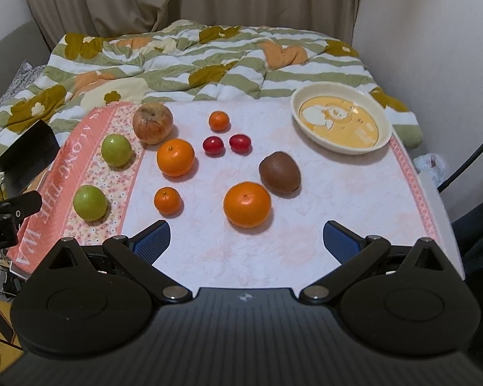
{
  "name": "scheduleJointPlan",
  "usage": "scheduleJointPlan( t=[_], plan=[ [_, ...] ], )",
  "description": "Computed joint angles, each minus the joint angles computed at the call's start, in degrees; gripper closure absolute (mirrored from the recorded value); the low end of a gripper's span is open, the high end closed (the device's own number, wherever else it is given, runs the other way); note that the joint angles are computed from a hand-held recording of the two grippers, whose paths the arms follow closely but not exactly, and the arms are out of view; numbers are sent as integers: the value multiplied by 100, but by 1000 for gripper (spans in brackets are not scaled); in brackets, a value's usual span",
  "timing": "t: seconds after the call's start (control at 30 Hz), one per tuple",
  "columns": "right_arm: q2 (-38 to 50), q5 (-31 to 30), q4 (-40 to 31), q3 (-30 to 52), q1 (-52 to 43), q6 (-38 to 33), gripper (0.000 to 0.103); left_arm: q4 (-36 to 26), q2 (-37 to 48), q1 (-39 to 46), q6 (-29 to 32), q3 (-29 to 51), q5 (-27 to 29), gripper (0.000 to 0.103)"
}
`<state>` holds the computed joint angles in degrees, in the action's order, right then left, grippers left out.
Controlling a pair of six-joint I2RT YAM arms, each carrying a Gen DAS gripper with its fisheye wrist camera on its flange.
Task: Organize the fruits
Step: 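Grasp the green apple with the left tool while the right tool grasps the large mandarin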
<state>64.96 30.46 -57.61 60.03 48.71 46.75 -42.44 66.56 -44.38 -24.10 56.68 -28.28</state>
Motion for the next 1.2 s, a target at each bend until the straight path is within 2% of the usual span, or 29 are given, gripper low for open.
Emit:
scheduleJointPlan(
  t=[0.13, 0.33, 0.47, 0.63, 0.7, 0.83, 1.0, 1.2],
  plan=[
    [174, 33, 672, -549, -69, -25, 0, 682, 116, 419, 537, -474, 286, 0],
    [347, -49, 1734, -1306, -372, -222, 0, 1590, 416, 836, 940, -970, 644, 0],
    [546, -181, 2285, -1565, -628, -397, 0, 1983, 798, 1028, 1046, -1058, 929, 8],
    [782, -397, 2855, -1736, -946, -748, 0, 2285, 1234, 1139, 1030, -1024, 1094, 13],
    [881, -493, 3045, -1764, -1082, -861, 0, 2349, 1372, 1178, 1014, -989, 1146, 24],
    [1061, -670, 3340, -1770, -1298, -1044, 0, 2392, 1607, 1234, 985, -898, 1232, 29],
    [1196, -895, 3611, -1806, -1510, -1249, 0, 2368, 1728, 1279, 895, -841, 1380, 44],
    [1335, -989, 3754, -1771, -1600, -1350, 1, 2424, 1724, 1249, 875, -868, 1378, 46]
  ],
)
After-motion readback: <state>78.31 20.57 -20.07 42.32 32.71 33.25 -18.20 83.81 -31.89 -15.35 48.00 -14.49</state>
